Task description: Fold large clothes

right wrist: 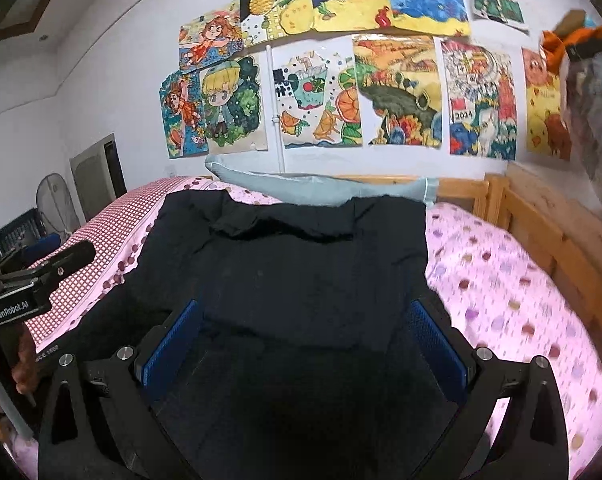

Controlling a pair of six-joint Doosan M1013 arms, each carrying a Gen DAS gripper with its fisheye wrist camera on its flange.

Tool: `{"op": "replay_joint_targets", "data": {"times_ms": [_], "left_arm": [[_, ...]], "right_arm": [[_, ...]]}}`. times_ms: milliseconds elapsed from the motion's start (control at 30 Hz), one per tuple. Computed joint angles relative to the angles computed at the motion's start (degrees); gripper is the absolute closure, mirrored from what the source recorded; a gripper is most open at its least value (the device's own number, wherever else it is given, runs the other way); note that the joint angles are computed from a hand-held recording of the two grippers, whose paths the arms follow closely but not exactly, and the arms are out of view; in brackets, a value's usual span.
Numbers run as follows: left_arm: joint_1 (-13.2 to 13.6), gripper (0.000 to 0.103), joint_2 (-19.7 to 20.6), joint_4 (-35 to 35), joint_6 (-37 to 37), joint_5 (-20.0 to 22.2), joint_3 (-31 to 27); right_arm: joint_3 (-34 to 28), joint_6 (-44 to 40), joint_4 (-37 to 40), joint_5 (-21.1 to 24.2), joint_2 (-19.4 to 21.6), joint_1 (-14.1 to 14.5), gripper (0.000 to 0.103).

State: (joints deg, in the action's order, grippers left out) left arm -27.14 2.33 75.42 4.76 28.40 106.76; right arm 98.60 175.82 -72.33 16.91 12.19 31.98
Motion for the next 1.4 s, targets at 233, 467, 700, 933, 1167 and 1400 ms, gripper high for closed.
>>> {"op": "replay_joint_targets", "data": {"times_ms": [233, 467, 700, 933, 1167, 1400], "left_arm": [[-0.88, 0.000, -1.01, -2.02, 5.25, 1.10, 1.70], [-0.57, 0.000, -1.93, -5.55, 9.30, -1.62, 3.20], [-1.07, 0.000, -2.73, -10.12, 14.20, -2.28, 4.86], [-1.79, 0.000, -3.86, -12.16, 15.53, -1.99, 6.63], [-2.70, 0.000, -6.01, -7.02, 10.44, -2.61, 9.88], [-4.53, 0.000, -7.38, -5.08, 7.36, -0.44, 12.11]], "right_arm": [[2.63, 7.96, -8.61, 2.17, -0.90, 1.39, 0.002], [3.66, 5.35, -5.78, 4.29, -1.84, 2.18, 0.002], [6.06, 7.53, -5.63, 4.09, -2.90, 2.86, 0.002], [7.70, 9.14, -4.80, 3.39, -3.81, 3.00, 0.002], [10.07, 11.97, -8.85, 4.90, -4.78, 4.42, 0.002], [11.34, 6.66, -7.22, 6.58, -6.50, 5.93, 0.002]]}}
